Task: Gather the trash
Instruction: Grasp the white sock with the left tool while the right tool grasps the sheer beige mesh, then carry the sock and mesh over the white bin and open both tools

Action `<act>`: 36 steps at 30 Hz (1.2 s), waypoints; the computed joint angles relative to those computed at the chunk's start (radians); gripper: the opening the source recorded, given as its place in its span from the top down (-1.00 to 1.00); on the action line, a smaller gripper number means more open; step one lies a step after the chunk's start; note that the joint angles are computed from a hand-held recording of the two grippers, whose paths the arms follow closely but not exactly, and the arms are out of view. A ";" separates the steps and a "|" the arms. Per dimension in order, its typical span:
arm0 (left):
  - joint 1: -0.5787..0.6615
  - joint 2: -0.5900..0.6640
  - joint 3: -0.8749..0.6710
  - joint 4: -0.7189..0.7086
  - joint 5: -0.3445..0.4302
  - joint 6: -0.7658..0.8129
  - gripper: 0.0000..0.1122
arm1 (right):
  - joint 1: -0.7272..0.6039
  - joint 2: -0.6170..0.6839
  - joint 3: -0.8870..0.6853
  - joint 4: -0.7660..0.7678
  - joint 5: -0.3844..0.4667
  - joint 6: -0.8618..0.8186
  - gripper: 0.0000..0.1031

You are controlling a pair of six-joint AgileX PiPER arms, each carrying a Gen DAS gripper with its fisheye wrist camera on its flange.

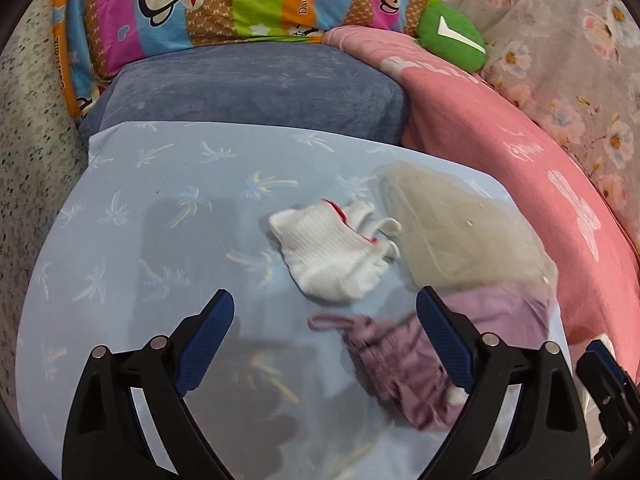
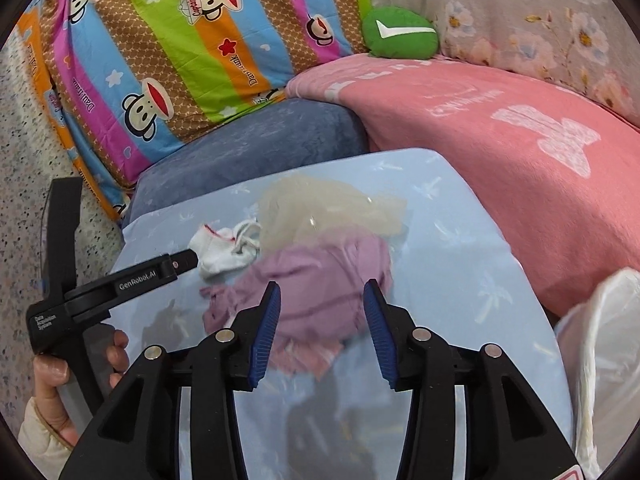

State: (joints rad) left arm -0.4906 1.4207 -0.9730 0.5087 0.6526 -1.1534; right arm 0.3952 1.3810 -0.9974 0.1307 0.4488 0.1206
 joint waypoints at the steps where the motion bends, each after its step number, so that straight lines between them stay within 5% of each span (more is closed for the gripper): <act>1: 0.023 0.017 -0.010 -0.016 -0.011 0.029 -0.58 | 0.004 0.032 -0.032 -0.011 -0.005 0.010 0.08; 10: 0.161 0.149 -0.094 -0.222 -0.092 0.256 -0.58 | 0.012 0.304 -0.339 -0.060 0.038 0.040 -0.23; 17: 0.215 0.173 -0.068 -0.387 -0.174 0.390 -0.46 | 0.000 0.450 -0.453 -0.026 0.077 0.019 -0.23; 19: 0.228 0.181 -0.065 -0.475 -0.188 0.486 -0.14 | -0.005 0.473 -0.463 -0.002 0.083 0.006 -0.14; 21: 0.219 0.182 -0.064 -0.448 -0.186 0.474 -0.03 | -0.012 0.485 -0.465 0.034 0.094 -0.017 0.13; 25: 0.218 0.178 -0.065 -0.484 -0.180 0.518 0.58 | -0.018 0.497 -0.458 0.067 0.108 -0.044 0.68; 27: 0.216 0.164 -0.060 -0.486 -0.182 0.512 0.65 | -0.021 0.487 -0.446 0.087 0.106 -0.054 0.88; 36: 0.133 0.084 -0.123 -0.353 -0.111 0.378 0.70 | -0.046 0.359 -0.412 0.116 0.102 -0.084 0.95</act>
